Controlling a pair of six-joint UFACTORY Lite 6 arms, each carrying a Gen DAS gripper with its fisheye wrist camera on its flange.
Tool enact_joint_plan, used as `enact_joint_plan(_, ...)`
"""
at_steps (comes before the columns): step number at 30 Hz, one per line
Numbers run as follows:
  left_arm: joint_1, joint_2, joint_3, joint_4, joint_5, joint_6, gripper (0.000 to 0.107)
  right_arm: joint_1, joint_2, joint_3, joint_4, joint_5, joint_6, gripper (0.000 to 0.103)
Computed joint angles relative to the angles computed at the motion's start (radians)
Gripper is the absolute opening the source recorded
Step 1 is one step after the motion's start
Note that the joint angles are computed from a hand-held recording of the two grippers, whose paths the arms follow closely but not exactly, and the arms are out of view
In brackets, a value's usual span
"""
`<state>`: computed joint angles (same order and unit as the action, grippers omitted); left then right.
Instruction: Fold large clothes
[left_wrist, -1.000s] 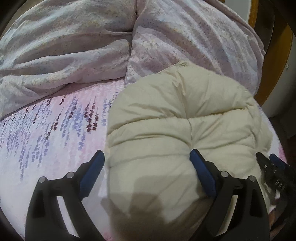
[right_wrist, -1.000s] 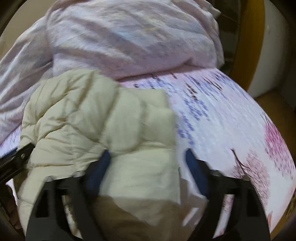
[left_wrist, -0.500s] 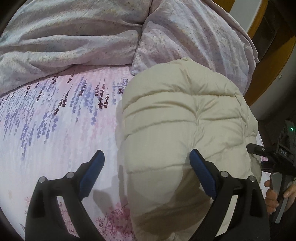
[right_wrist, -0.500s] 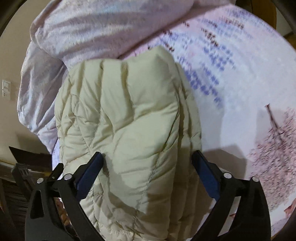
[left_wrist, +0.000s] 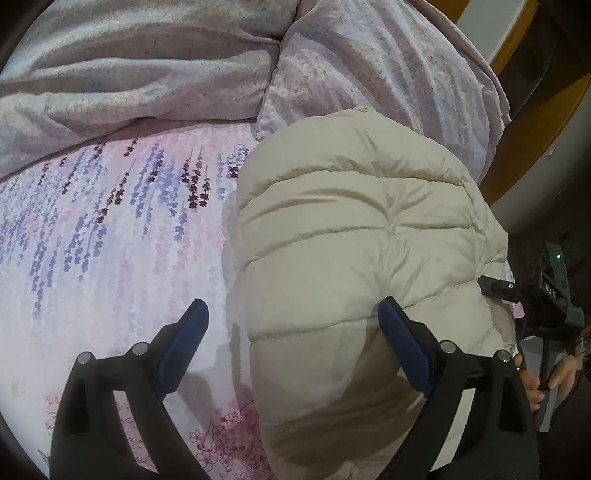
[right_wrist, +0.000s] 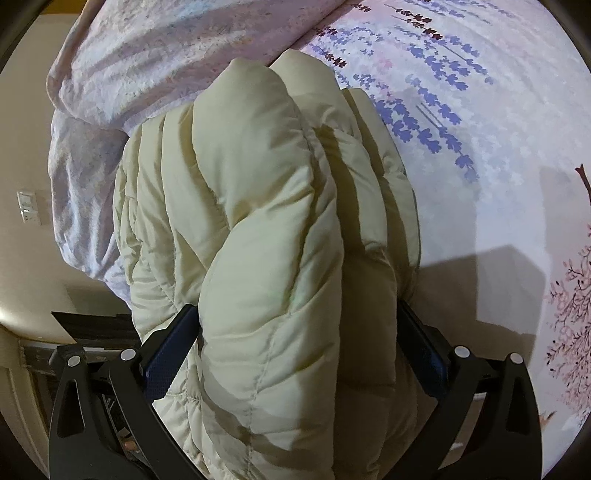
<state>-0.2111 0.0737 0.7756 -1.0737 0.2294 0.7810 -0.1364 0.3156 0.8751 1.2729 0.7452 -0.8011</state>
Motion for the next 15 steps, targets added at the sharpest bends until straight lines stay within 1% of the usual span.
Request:
enact_joint_plan(8,0.062,0.12,0.068,-0.208,0.124,0.174,0.093,0.0,0.05,0.05,-0.009,0.043,-0.017,0.102)
enact_joint_plan(13,0.118,0.221,0.101,-0.339,0.25,0.263,0.094,-0.006,0.069,0.063,-0.001,0.07,-0.043,0.102)
enact_joint_plan(15,0.134,0.24,0.094,-0.397,0.292,0.304,0.092,-0.015,0.073,0.057,0.012,0.087,-0.067,0.1)
